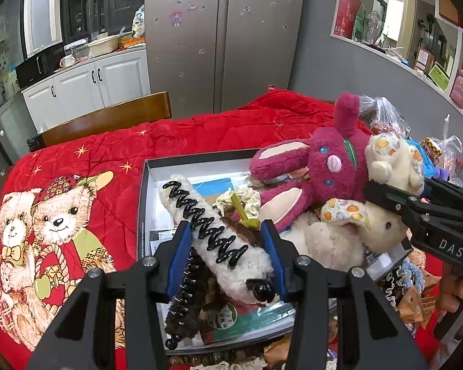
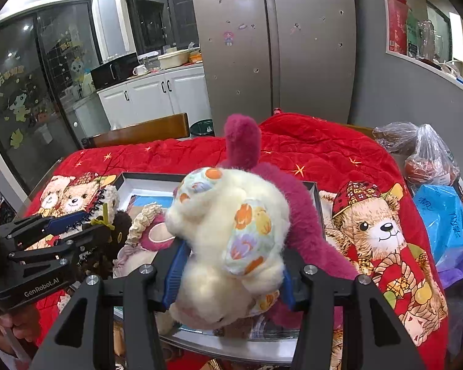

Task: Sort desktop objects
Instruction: 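Lift and carry the bunny and hair tie over the box with both tools, then open the left tool to drop the hair tie while the right tool releases the bunny into the box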

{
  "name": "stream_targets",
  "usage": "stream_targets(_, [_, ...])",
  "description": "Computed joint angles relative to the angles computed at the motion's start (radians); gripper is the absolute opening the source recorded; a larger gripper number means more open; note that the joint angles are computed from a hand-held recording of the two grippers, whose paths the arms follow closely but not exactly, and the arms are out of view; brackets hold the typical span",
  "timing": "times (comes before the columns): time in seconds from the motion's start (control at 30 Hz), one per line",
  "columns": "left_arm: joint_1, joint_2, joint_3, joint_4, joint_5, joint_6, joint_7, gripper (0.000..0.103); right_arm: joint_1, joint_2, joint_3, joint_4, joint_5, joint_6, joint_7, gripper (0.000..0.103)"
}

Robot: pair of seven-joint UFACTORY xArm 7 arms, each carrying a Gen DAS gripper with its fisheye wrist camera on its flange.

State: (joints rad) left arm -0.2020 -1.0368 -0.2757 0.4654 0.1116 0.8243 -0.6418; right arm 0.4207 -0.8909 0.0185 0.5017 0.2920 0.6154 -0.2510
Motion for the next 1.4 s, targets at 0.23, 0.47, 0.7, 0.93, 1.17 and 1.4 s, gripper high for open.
stream_targets(0.23, [-0.001,0.007,-0.003,0.001,0.006,0.006,0.0,0.047,0.003,0.011,-0.004,0.0,-0.001,0.001,-0.006,0.052])
stream_targets(0.47, [-0.003,0.02,-0.006,0.002,0.008,0.006,-0.005,0.047,0.003,0.019,0.0,-0.003,-0.001,0.004,-0.008,0.052])
stream_targets(0.7, [-0.002,0.025,-0.002,-0.005,0.012,0.003,-0.007,0.047,0.009,0.027,0.005,-0.01,0.0,0.008,-0.01,0.052])
stream_targets(0.93, [0.004,0.052,-0.004,0.007,0.022,0.031,-0.001,0.075,0.008,0.038,-0.003,0.002,0.01,0.027,-0.01,0.053])
stream_targets(1.17, [0.017,0.049,-0.021,0.02,0.054,0.044,-0.008,0.087,0.015,0.026,-0.006,0.011,0.036,0.044,-0.011,0.074])
stream_targets(1.4, [0.017,0.034,-0.022,0.027,0.059,0.055,-0.016,0.089,0.015,0.028,-0.009,0.021,0.055,0.063,-0.005,0.075])
